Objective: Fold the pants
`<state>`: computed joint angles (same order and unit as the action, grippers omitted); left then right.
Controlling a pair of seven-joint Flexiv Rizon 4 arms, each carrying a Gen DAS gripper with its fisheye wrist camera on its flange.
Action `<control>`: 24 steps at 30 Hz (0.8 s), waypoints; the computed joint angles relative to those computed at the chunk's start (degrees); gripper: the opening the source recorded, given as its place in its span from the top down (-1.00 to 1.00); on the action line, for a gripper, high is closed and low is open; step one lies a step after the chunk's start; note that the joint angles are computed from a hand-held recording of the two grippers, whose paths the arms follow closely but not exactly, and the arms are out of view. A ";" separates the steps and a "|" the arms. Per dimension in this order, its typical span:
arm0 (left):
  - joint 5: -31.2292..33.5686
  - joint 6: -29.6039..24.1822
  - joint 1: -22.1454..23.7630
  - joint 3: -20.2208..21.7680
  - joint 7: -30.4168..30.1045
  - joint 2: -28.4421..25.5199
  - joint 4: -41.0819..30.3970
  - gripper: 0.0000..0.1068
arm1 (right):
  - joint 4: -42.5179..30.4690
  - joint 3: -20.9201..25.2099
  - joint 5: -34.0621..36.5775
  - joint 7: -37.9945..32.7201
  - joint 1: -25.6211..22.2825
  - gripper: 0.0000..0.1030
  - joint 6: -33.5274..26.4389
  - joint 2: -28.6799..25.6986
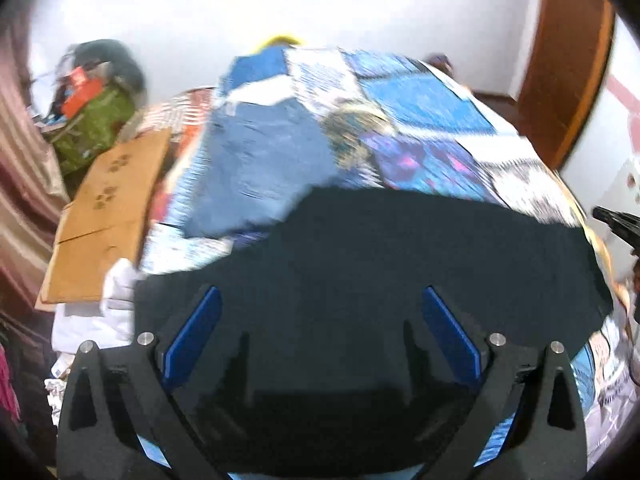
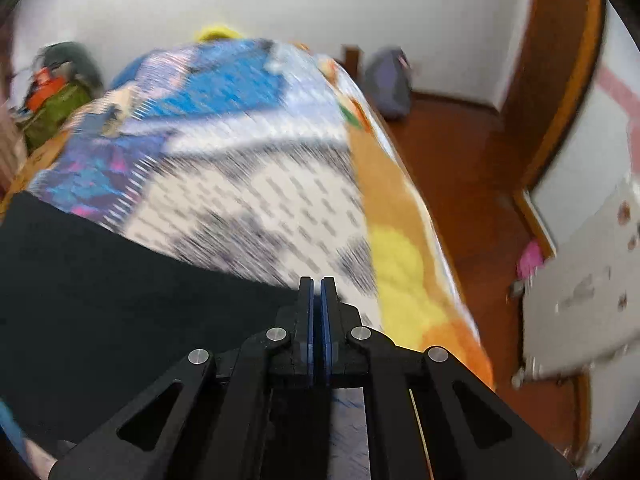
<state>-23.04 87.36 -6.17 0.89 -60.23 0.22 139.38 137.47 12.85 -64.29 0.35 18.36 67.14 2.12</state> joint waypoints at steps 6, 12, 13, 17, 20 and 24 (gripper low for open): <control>0.68 -1.09 6.06 3.46 1.71 -3.06 -4.90 -0.90 | -11.92 -0.96 -6.04 -3.30 3.67 0.23 7.99 -7.23; -6.48 -4.50 13.80 1.69 8.63 -8.70 -8.96 -0.86 | -29.01 0.70 7.04 -20.07 10.51 0.08 13.51 -22.58; -8.43 -5.89 15.22 0.98 10.22 -9.90 -9.64 -0.82 | -31.22 1.78 9.90 -23.43 10.81 0.08 13.53 -24.79; -10.73 -9.62 17.62 -0.05 12.68 -13.33 -11.07 -0.75 | -42.82 10.60 23.07 -39.18 9.62 0.08 8.63 -35.31; -10.45 -12.37 18.28 -0.30 13.67 -15.65 -11.85 -0.75 | -52.33 16.48 30.10 -48.57 9.10 0.08 1.36 -42.97; -8.97 -15.08 18.88 -0.39 13.88 -18.16 -12.76 -0.68 | -61.85 20.96 37.03 -56.84 9.48 0.08 -7.66 -49.33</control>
<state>-32.00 72.28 12.71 0.50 -46.35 -17.94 126.61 75.61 33.81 -27.26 -56.50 27.84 59.48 -47.20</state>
